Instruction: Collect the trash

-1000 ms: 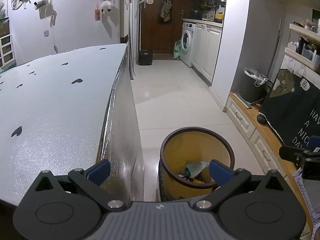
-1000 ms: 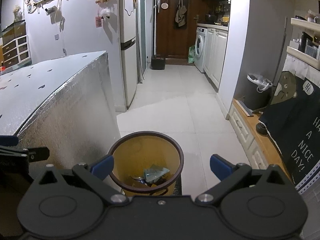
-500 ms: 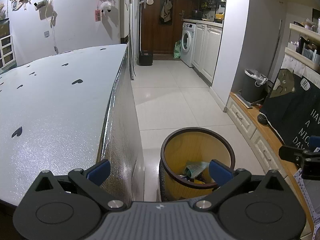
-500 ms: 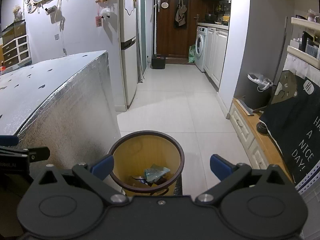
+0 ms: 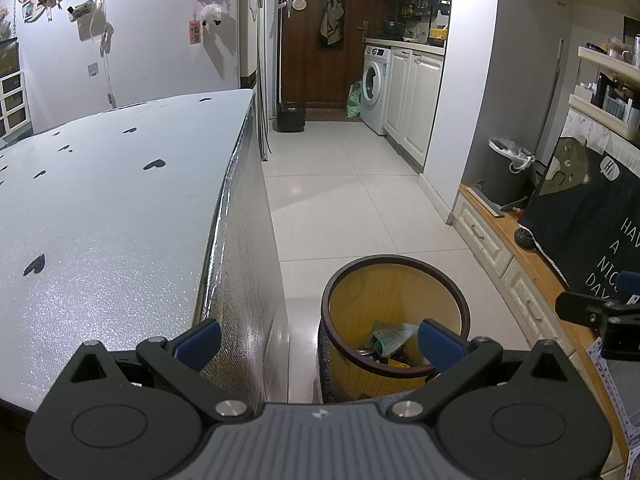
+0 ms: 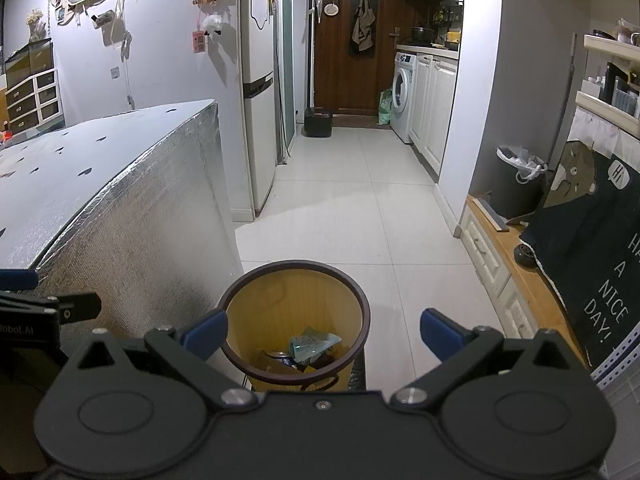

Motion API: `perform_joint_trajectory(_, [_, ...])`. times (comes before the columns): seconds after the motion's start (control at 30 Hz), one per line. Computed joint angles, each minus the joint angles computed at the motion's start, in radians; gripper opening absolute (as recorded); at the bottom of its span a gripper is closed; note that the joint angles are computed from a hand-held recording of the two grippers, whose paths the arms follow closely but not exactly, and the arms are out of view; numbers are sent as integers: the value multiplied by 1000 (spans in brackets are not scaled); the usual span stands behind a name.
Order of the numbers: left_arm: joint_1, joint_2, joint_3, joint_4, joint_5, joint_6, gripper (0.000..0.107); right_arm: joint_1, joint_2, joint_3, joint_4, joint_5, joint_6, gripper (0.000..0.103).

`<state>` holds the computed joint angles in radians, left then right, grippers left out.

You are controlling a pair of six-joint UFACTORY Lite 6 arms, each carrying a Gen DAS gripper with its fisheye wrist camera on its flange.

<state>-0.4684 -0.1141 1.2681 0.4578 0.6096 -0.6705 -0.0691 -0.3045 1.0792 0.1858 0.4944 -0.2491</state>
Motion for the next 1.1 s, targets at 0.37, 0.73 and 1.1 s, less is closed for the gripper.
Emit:
perform_joint_trajectory(0.37, [-2, 1, -1, 4, -2, -5, 103, -6, -5, -2, 13, 2, -18, 103])
perform_joint_trajectory(0.73, [-3, -1, -2, 5, -1, -6, 103, -6, -8, -4, 15, 1, -22, 103])
perform_joint_trajectory(1.1, [-4, -1, -3, 6, -1, -8, 103, -10, -9, -3, 21, 4, -26, 103])
